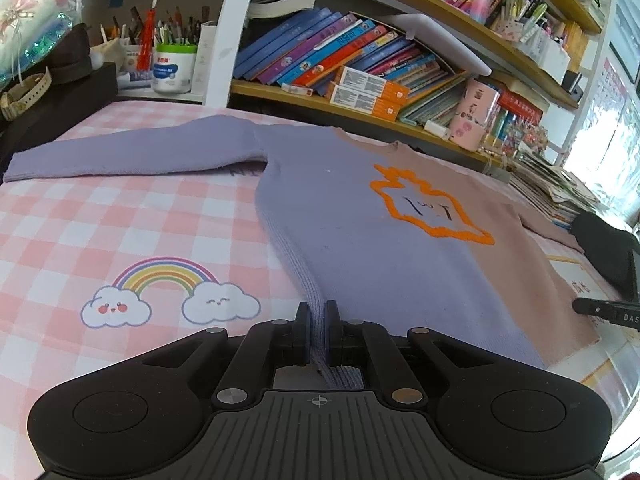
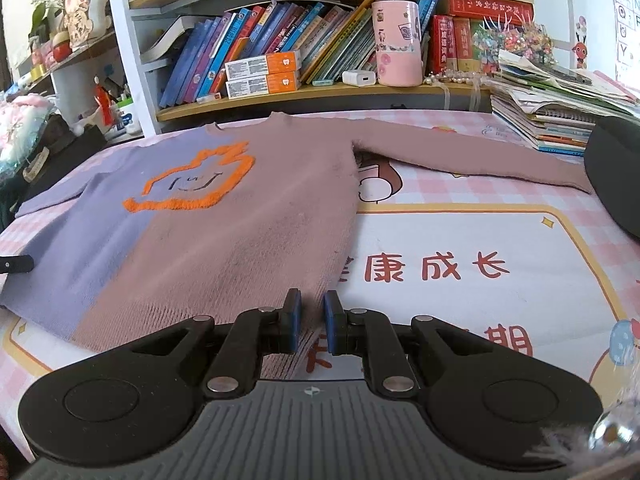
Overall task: Fold clothes
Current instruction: 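Pinch the lavender hem with the left gripper and tug it straight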
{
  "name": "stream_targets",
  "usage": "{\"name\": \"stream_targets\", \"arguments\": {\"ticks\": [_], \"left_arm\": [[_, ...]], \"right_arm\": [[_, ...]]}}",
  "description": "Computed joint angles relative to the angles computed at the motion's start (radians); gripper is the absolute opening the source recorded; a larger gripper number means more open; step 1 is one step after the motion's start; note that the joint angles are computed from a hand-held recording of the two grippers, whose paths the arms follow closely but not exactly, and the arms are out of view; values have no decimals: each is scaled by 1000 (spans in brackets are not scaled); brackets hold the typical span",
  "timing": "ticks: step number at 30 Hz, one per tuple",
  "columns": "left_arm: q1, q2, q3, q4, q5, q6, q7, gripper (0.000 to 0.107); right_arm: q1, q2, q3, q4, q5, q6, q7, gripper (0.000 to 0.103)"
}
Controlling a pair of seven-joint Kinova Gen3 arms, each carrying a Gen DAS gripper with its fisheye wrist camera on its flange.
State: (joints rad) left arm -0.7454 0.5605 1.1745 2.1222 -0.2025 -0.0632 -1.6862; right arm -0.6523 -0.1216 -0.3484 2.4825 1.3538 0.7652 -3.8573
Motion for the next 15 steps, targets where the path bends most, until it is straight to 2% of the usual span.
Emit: {"name": "stream_targets", "arguments": {"ticks": [8,15], "left_arm": [[-23,3,24,12,4,2,3,5],[-2,-26,0,27,-9,-29,14,9]], "right_arm": [[-14,0,-17,-3,-34,25,22,12],[-24,11,-21,-10,-43,49,24,12]]}}
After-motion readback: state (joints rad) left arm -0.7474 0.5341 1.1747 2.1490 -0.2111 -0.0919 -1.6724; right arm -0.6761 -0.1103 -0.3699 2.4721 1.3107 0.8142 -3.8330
